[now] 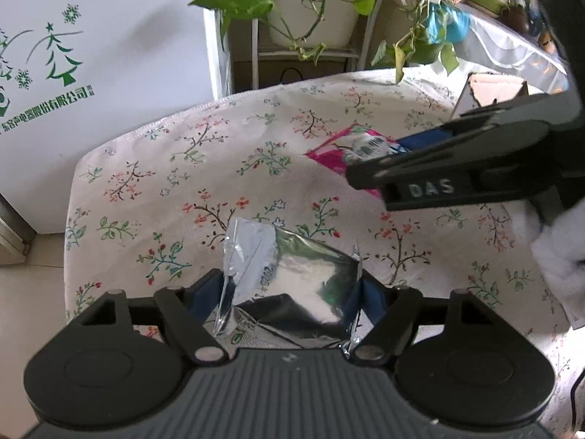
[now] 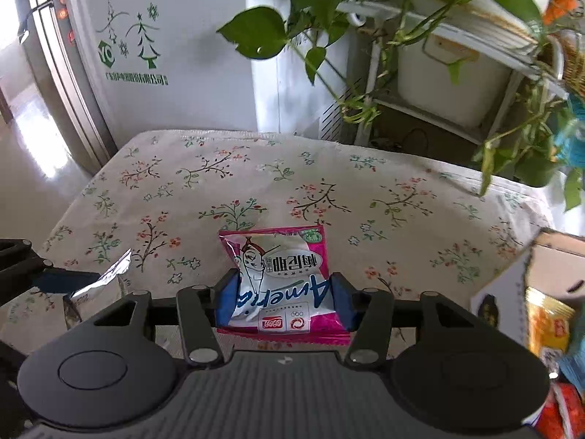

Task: Organize snacks
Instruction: 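Carry the silver foil packet to the box with the left tool while the right carries the pink packet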

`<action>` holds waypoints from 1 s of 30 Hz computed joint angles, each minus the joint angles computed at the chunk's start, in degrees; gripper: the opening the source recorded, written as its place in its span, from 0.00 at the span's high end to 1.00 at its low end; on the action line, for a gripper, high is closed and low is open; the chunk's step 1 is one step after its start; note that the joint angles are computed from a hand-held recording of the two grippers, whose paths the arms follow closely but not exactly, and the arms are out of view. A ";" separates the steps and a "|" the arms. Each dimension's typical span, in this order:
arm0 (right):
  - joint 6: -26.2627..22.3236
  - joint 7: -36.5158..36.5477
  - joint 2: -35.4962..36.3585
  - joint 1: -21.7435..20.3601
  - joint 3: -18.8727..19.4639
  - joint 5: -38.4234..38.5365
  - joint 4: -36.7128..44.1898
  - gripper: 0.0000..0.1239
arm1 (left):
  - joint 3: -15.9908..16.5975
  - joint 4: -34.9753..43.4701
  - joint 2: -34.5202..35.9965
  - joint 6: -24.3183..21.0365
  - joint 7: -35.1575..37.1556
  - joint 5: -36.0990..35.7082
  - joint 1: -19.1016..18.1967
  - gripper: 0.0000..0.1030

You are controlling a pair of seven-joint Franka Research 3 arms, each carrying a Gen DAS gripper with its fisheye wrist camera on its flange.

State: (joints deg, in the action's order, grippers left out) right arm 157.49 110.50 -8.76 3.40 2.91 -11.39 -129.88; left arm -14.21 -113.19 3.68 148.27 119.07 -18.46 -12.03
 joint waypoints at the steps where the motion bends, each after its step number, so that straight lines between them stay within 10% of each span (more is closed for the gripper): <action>1: -0.18 0.66 -0.80 -0.15 0.16 -0.47 -0.47 0.52 | -0.05 -0.29 -0.41 0.20 -0.04 -0.23 -0.01 0.26; 30: -0.18 2.01 -26.51 -6.66 6.49 6.22 -15.56 0.52 | 5.16 -15.82 -15.71 10.43 -8.46 -3.44 -7.80 0.25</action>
